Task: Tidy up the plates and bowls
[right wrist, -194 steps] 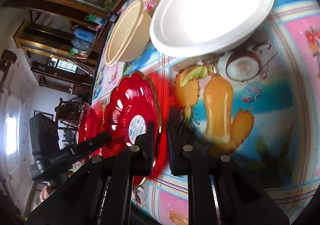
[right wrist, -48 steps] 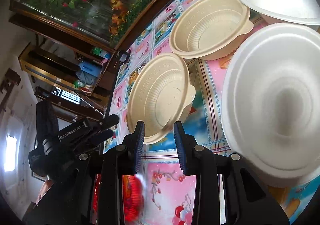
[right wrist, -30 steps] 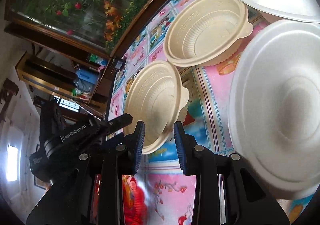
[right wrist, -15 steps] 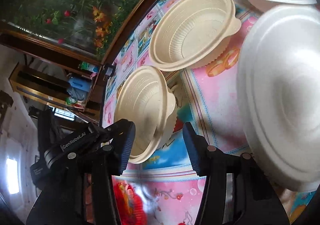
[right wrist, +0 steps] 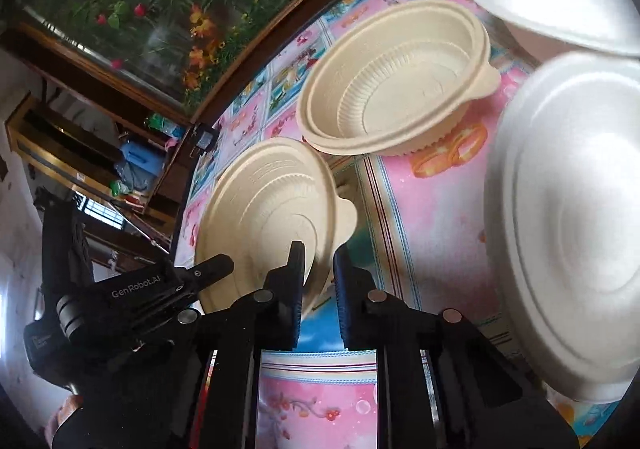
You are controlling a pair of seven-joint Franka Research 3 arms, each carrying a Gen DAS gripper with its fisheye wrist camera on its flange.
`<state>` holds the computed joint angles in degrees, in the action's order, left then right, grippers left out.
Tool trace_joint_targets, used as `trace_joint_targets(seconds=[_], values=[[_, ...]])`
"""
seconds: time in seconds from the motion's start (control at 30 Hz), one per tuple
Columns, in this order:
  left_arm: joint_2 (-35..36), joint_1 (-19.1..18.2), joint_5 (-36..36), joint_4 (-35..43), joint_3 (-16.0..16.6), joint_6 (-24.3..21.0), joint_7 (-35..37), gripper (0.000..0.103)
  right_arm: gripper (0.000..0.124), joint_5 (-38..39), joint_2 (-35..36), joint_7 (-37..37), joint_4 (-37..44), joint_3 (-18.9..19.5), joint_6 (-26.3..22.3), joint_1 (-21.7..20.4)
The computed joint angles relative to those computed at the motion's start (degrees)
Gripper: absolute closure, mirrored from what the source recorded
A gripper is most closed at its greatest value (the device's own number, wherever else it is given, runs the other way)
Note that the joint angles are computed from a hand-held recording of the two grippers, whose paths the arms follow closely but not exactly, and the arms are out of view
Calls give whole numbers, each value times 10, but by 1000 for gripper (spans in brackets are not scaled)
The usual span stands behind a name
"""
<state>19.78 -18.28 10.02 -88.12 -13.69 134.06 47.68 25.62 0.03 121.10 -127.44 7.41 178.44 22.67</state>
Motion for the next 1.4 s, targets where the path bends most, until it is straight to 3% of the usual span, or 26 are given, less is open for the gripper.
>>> trace_joint_targets(seconds=[0.23, 0.47, 0.67, 0.83, 0.93, 1.07, 1.4], values=[[-8, -2, 8, -12, 1, 1, -2, 94, 111, -38, -2, 17, -2, -2, 2, -2], [-41, 2, 3, -52, -2, 14, -4, 94, 111, 4, -15, -25, -11, 2, 3, 5], [-94, 1, 16, -121, -5, 39, -16, 94, 111, -57, -45, 28, -47, 17, 11, -1], [-154, -7, 55, -201, -9, 74, -40, 93, 111, -10, -87, -15, -89, 3, 10, 33], [-193, -9, 87, -248, -13, 95, -63, 92, 112, 51, -115, -75, -114, -27, 22, 83], [-242, -6, 124, -298, -21, 114, -94, 92, 112, 60, -154, -91, -148, -11, 33, 90], [-360, 15, 207, -406, -42, 140, -168, 90, 112, 0, -195, -36, -168, 63, 31, 49]])
